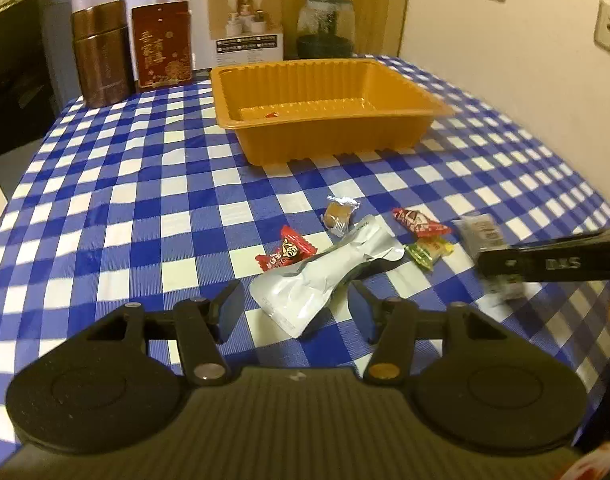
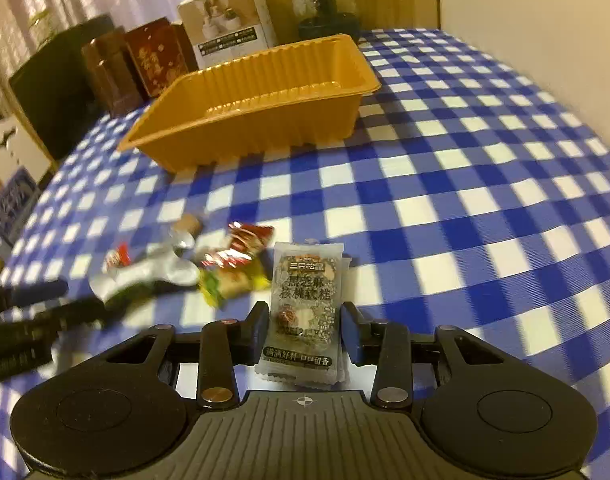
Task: Organize snacks
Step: 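Move the right tool to the clear packaged cake and grasp it, then grasp the white plastic pouch with the left tool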
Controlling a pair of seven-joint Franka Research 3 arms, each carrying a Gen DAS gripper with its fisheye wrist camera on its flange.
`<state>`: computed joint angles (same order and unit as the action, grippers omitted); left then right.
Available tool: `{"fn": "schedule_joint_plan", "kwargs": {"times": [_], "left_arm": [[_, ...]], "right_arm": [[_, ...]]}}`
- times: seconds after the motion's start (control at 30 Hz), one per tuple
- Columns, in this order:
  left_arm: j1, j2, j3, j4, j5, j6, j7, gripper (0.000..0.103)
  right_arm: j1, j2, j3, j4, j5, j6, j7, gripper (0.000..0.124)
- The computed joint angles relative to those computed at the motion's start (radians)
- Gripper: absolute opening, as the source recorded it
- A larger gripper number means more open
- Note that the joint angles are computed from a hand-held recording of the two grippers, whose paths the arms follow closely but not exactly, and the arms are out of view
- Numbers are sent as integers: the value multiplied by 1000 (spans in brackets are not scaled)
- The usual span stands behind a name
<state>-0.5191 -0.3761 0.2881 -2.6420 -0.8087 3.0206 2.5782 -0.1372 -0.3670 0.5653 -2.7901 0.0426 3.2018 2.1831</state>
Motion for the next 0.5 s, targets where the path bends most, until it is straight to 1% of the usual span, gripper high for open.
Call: {"fn": "schedule_joint_plan", "kwargs": {"times": [0.07,0.13,0.17,0.23,0.33,0.4,0.5], "left_arm": [[-2,15,-2,9,6,-2,12,54],[-11,36,5,27,-2,-14,43,54],[-6,50,0,38,-6,-21,57,54],[-2,85,-10,64,-29,-26,109,55],[31,128,-36,98,-42,-62,145,57],[78,143,-73,107,-16,-88,110,56],[132,126,-113,99,-17,-143,69,55]], "right_arm": [[0,-27,-6,-24,-11,-6,-14,39],[28,-35,-38,-48,-8,15,-33,39],[40,-38,-50,-60,0,29,-43,39],[48,-44,-52,-76,20,49,-62,39],[43,-47,-34,-89,56,75,-89,39],[43,-42,-28,-85,81,79,-105,39],[56,-38,-33,-87,120,92,-129,39]]}}
